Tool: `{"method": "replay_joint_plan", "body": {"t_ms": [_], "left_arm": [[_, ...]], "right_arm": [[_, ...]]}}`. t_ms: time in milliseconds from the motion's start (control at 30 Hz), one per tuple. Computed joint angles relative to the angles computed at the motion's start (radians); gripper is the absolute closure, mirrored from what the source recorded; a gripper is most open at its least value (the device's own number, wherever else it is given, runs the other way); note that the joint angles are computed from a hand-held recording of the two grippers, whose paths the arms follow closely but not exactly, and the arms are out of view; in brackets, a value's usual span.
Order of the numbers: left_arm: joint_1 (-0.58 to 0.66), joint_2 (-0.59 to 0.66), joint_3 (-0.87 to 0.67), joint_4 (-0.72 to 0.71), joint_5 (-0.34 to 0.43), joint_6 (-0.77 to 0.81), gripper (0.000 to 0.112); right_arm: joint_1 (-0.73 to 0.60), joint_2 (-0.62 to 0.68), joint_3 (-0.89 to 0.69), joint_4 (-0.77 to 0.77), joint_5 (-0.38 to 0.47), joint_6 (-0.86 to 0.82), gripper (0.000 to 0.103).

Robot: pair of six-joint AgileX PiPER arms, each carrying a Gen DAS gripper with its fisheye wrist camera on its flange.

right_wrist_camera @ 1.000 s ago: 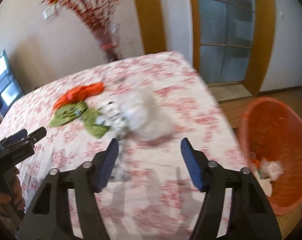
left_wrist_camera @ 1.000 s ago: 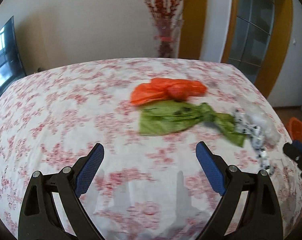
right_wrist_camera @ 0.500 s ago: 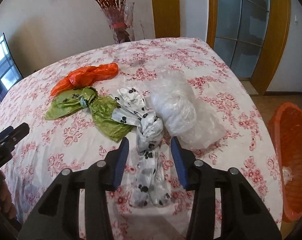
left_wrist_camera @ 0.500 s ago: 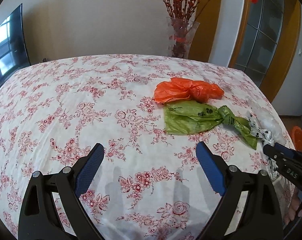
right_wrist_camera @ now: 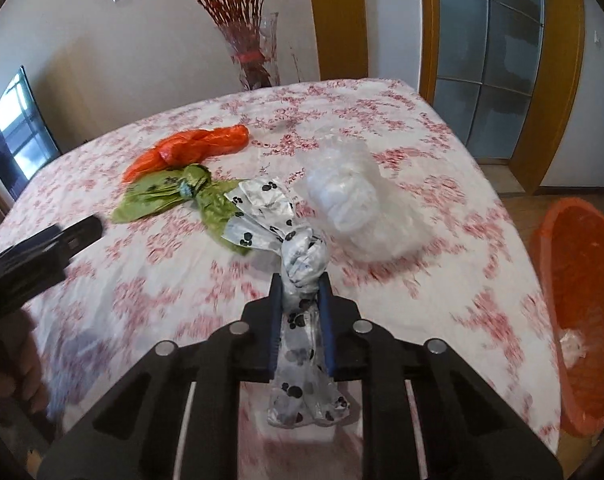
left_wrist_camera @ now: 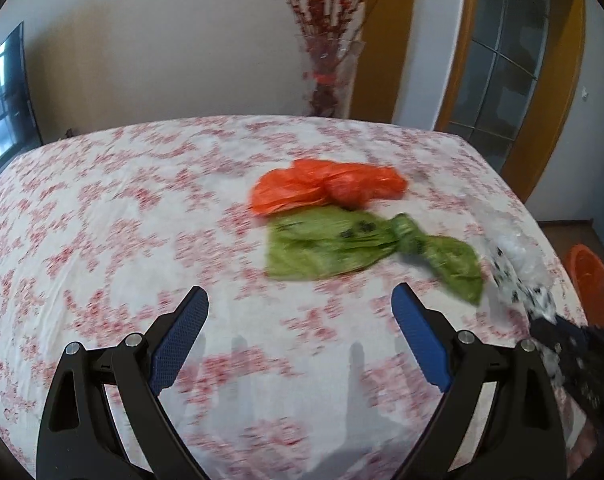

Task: Collect trash
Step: 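Grasp the black-and-white dotted bag with the right tool while the left tool grasps the green paw-print bag, then carry the dotted bag and green paw-print bag over the wastebasket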

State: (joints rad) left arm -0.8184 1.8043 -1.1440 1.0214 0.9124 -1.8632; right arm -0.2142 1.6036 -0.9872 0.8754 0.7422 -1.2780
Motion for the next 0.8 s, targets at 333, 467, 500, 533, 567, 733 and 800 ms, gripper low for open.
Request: {"method": "replay_joint_plan", "body": {"t_ms": [333, 467, 500, 533, 567, 733, 800], "left_arm": [[0.037, 0.259, -0.409, -0.086, 0.063, 0.249, 0.025], [0.079, 0.322, -0.5, -0.156, 0.067, 0.333, 0.042], [0.089, 0.334, -0.517, -0.175, 0.065, 0.352, 0.048], [0.096, 0.345, -0.531, -0.193, 0.064, 0.367, 0.051], [0.105, 0.353, -0.542, -0.214, 0.059, 0.384, 0.061], [0.105, 0.337, -0.513, -0.226, 0.02, 0.384, 0.089], [0.092, 0.321, -0.489, -0.212, 0.006, 0.37, 0.091]], "right_arm": [[-0.226, 0.045, -0.069, 0.018, 0.072, -0.07, 0.085], [-0.273, 0.095, -0.123, 0.0, 0.105, -0.045, 0.085], [-0.281, 0.104, -0.129, 0.0, 0.107, -0.048, 0.085], [-0.287, 0.105, -0.129, 0.001, 0.11, -0.051, 0.085], [-0.29, 0.112, -0.136, -0.001, 0.112, -0.049, 0.085], [-0.302, 0.13, -0.152, 0.005, 0.117, -0.045, 0.085], [-0.309, 0.129, -0.153, 0.013, 0.122, -0.05, 0.085]]}}
